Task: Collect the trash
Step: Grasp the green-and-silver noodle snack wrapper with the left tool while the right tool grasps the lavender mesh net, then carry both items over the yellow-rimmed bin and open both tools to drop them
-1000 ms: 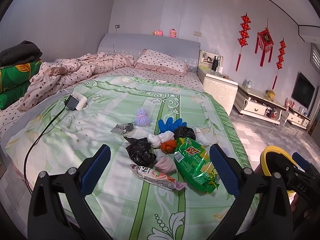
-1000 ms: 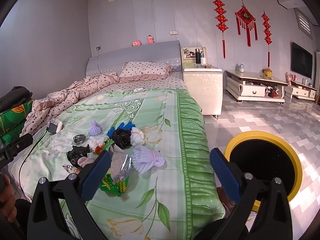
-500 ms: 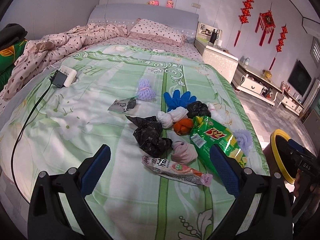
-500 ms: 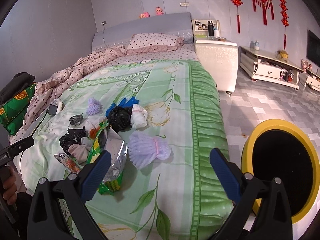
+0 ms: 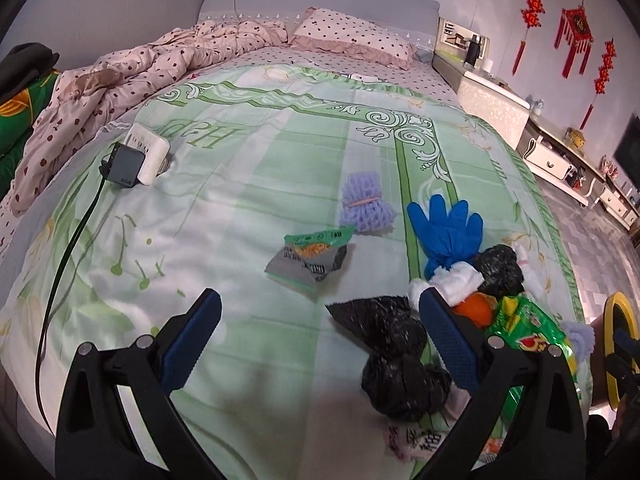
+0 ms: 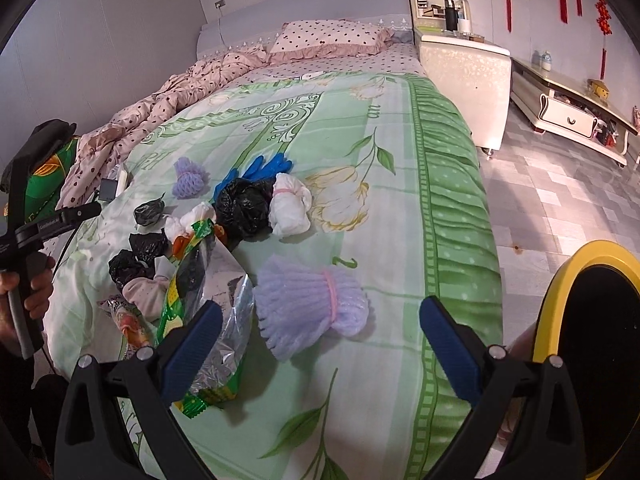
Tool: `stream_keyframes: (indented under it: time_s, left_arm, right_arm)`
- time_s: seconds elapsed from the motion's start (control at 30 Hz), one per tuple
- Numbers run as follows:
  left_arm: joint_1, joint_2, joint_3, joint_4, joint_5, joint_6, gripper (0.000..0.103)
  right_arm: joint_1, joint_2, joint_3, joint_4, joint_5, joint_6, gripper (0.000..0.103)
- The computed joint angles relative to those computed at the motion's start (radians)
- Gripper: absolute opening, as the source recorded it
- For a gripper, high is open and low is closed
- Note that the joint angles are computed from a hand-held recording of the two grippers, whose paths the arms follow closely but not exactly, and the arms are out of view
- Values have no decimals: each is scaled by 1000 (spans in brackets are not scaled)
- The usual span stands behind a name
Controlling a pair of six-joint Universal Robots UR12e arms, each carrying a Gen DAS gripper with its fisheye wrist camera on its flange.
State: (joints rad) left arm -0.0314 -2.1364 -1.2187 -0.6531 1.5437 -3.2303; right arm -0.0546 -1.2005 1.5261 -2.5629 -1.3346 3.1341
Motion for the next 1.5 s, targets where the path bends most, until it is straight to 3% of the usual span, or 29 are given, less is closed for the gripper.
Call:
stream_keyframes:
  time_s: [0.23,0.57,0.63,0.7,0.8,1.1,1.5]
  left_arm:
    - [6,-115,167,-105,-11,15,95]
    - [3,-195,243,-152,29,34,94]
    - [0,-202,246,-154,37,54,90]
    - [-2,-213,260,-184,37,75,75]
    - [-2,-226,273,-199,29,76,66]
    - [3,-219,253,-144,4,70,46]
    - [11,-126,142,-38,-8,50,45]
  right_arm:
    - [2,48,-61,58,5,-6,95]
    - [0,106,-118,124,33,19,95]
    - [-4,111,-119,128,49,25,95]
    - [-5,112,-119,133,66,19,85]
    - [-5,115,-123,153,81,15,75]
    - [-19,103,-103,135,136,46,59]
    - [-27,34,-35,42,157,77,53]
